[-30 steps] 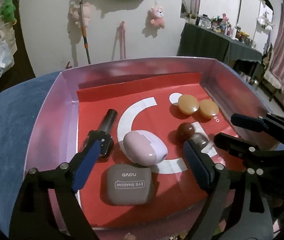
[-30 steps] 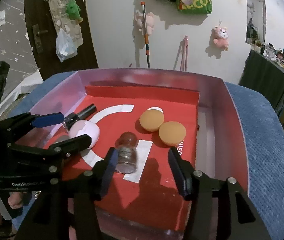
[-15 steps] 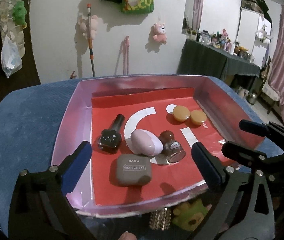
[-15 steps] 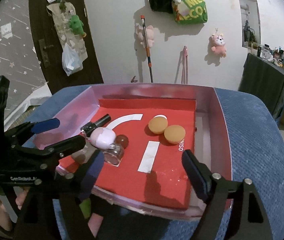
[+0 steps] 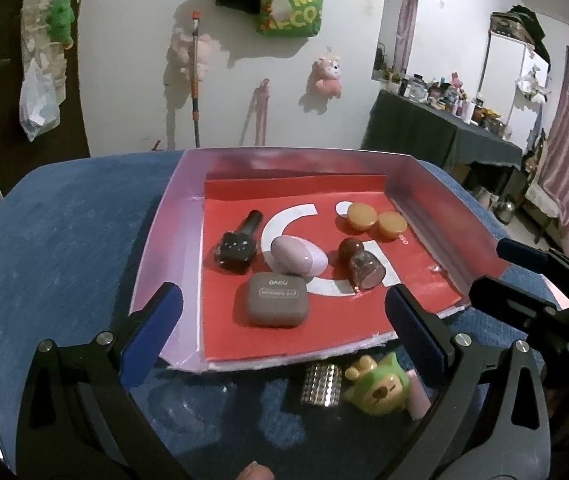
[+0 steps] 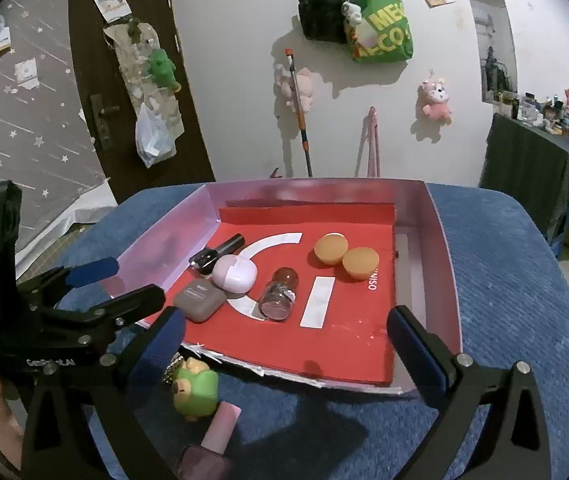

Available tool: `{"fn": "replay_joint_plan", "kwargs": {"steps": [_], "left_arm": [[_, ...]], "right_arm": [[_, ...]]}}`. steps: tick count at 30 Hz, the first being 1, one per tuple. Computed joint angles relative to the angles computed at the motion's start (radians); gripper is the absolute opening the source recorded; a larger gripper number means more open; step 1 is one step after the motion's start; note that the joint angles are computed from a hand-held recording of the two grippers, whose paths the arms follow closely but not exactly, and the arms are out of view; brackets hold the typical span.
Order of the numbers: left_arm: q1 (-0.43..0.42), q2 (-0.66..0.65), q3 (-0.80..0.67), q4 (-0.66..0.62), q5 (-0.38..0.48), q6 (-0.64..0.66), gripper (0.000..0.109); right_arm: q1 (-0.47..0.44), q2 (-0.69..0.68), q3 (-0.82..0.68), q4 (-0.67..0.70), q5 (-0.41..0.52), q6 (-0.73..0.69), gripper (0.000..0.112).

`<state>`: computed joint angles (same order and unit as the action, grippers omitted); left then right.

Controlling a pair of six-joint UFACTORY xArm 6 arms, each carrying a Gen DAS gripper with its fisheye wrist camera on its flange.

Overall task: Organize rigid objects
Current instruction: 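Withdraw both tools from the box toward the remaining items, then close the left tool on the clear plastic cup while the right tool grasps the lilac nail polish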

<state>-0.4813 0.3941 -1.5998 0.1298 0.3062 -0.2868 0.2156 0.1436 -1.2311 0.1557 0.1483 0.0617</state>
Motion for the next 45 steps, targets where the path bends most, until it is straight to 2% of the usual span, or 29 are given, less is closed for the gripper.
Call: {"fn": "replay_joint_plan", "kwargs": {"steps": [3,5,8,15,18,21,26,28,33,38,41,43,45], "left_arm": [[0.003,-0.026,0.041,0.028,-0.012,-0.028,0.103],[0.007,-0.045,0.071,0.124,-0.016,-0.111,0.103],[0.007,-0.064,0.107,0.182,-0.014,-0.159,0.103],[0.007,-0.114,0.194,0.168,-0.035,-0.169,0.103],[0.011,-0.137,0.235,0.123,-0.055,-0.149,0.103],[0.014,-0.15,0.257,0.14,-0.06,-0.178,0.103],[0.013,-0.165,0.296,0.085,-0.067,-0.136,0.103],[0.017,-0.172,0.31,0.098,-0.069,-0.155,0.103],[0.024,-0.18,0.327,0.117,-0.071,-0.181,0.103],[0.032,-0.18,0.34,0.103,-0.076,-0.187,0.101],[0.038,-0.177,0.34,0.14,-0.073,-0.222,0.094],[0.041,-0.172,0.336,0.128,-0.068,-0.214,0.088],[0.045,-0.164,0.33,0.109,-0.063,-0.199,0.086]], "right_arm": [[0.001,-0.018,0.029,-0.063,-0.017,0.057,0.103],[0.002,-0.031,0.049,-0.09,-0.027,0.084,0.103],[0.001,-0.047,0.075,-0.136,-0.041,0.131,0.103],[-0.003,-0.093,0.145,-0.322,-0.069,0.297,0.103],[0.0,-0.105,0.169,-0.327,-0.079,0.305,0.103],[0.006,-0.115,0.189,-0.322,-0.082,0.302,0.103],[0.014,-0.128,0.219,-0.41,-0.078,0.369,0.103],[0.022,-0.132,0.231,-0.399,-0.073,0.359,0.103],[0.054,-0.137,0.262,-0.22,-0.08,0.215,0.103],[0.068,-0.133,0.279,-0.219,-0.096,0.237,0.103],[0.066,-0.13,0.292,-0.307,-0.107,0.331,0.095],[0.058,-0.126,0.295,-0.437,-0.11,0.45,0.09],[0.049,-0.121,0.293,-0.575,-0.116,0.577,0.085]]}}
